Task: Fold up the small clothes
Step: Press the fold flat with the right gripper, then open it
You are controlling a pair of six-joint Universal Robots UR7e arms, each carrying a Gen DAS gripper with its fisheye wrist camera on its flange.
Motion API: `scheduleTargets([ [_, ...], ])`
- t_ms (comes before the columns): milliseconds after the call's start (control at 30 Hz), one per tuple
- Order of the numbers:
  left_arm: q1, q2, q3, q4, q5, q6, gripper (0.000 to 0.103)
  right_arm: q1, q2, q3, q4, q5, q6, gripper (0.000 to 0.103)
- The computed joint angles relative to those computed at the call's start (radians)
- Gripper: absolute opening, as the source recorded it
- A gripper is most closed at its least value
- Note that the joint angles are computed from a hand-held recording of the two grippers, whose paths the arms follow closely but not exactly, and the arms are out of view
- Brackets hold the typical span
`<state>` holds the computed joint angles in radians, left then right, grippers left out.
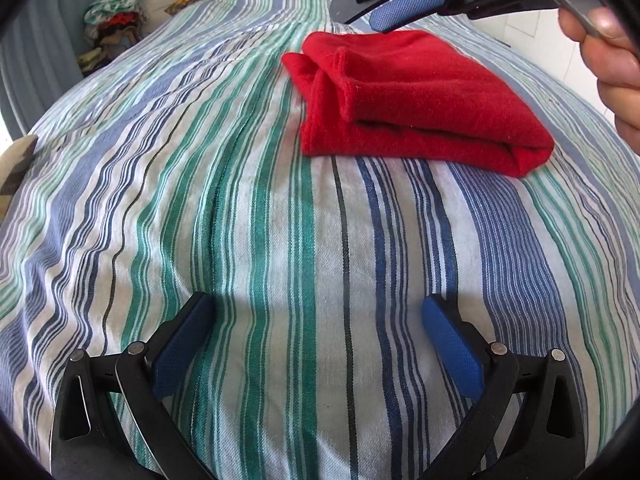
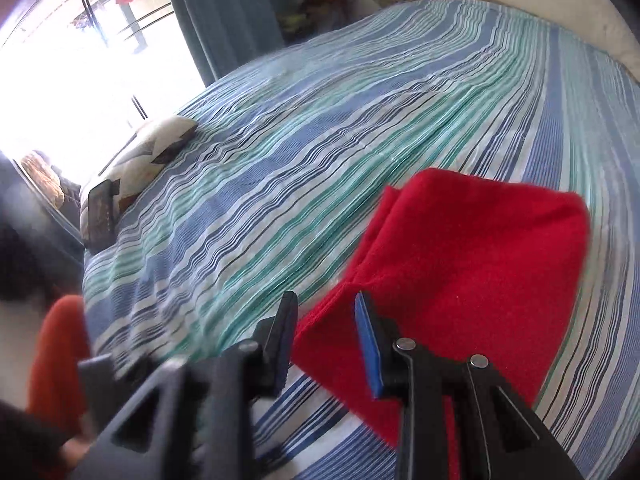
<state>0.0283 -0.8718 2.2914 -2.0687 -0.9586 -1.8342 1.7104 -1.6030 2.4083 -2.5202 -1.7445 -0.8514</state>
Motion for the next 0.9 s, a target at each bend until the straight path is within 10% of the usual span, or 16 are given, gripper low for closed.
scheduleTargets([
  [233, -0.006, -0.006, 0.009, -0.005, 0.000, -0.005, 0.103, 0.008, 0.198, 0.038, -0.165, -0.157, 0.100, 0.032],
  [567, -0.002, 0.000, 0.000, 0.008, -0.004, -0.004, 0.103, 0.056, 0.108, -0.036, -0.168, -0.112, 0.004, 0.044],
  [767, 0.000, 0.000, -0.001, 0.007, -0.003, -0.002, 0.103, 0.071, 0.327, -0.181, -0.162, -0.408, 0.256, 0.054],
  [900, -0.001, 0.000, 0.000, 0.007, -0.004, -0.003, 0.103, 0.083, 0.386, -0.137, -0.303, -0.453, 0.141, 0.054],
])
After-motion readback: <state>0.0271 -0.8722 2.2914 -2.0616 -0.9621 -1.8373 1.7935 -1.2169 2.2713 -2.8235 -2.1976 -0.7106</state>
